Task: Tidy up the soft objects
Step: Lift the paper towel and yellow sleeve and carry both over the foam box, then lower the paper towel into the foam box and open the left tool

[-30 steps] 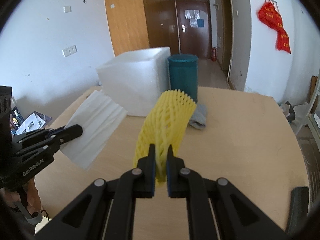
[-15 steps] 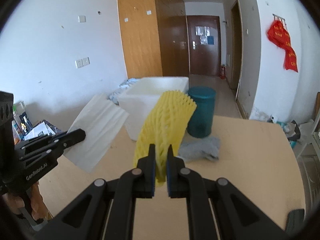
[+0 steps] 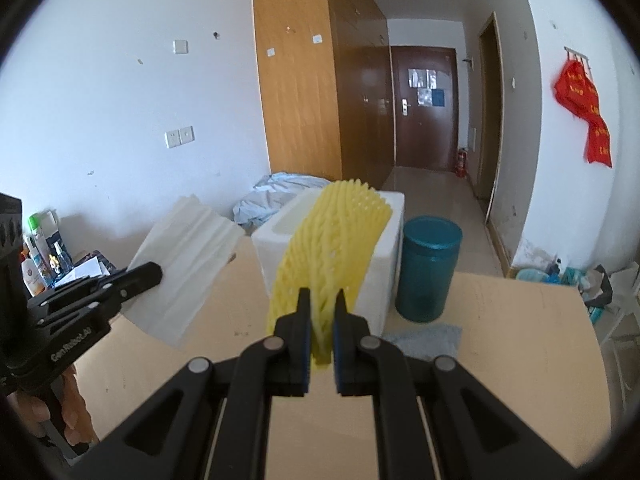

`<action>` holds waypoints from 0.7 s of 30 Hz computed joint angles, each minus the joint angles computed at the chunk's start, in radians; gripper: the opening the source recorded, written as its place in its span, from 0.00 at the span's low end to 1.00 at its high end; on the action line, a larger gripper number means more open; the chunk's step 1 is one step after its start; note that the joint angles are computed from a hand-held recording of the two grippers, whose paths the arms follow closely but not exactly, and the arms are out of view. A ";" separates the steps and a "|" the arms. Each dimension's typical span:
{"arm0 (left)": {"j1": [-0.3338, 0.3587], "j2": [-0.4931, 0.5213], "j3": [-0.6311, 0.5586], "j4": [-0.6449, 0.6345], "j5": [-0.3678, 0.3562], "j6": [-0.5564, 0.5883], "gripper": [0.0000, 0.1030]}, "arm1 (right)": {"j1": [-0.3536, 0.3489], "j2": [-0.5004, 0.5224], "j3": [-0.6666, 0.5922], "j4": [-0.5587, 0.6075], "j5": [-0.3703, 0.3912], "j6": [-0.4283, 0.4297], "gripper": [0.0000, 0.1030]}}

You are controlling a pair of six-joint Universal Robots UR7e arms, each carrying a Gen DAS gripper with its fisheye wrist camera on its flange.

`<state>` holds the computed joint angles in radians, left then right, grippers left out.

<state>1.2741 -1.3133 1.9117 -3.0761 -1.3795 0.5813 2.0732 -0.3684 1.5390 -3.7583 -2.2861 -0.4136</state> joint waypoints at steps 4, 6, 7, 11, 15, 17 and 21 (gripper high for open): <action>-0.002 0.011 -0.025 -0.003 -0.007 0.010 0.05 | -0.007 0.008 -0.040 0.025 0.009 -0.020 0.11; -0.004 0.016 -0.032 -0.008 -0.009 0.013 0.05 | -0.009 0.008 -0.052 0.040 0.015 -0.024 0.11; -0.004 0.022 -0.039 -0.012 -0.009 0.012 0.05 | -0.011 0.011 -0.065 0.051 0.016 -0.030 0.11; -0.002 0.047 -0.079 -0.007 -0.007 0.007 0.05 | -0.016 0.020 -0.094 0.069 0.017 -0.044 0.11; -0.006 0.080 -0.124 -0.014 0.002 -0.001 0.05 | -0.017 0.025 -0.121 0.062 0.011 -0.068 0.11; -0.012 0.100 -0.153 -0.001 0.006 -0.006 0.05 | -0.017 0.023 -0.130 0.050 0.015 -0.079 0.11; -0.019 0.133 -0.196 0.029 0.006 -0.006 0.05 | -0.020 0.020 -0.138 0.034 0.019 -0.099 0.11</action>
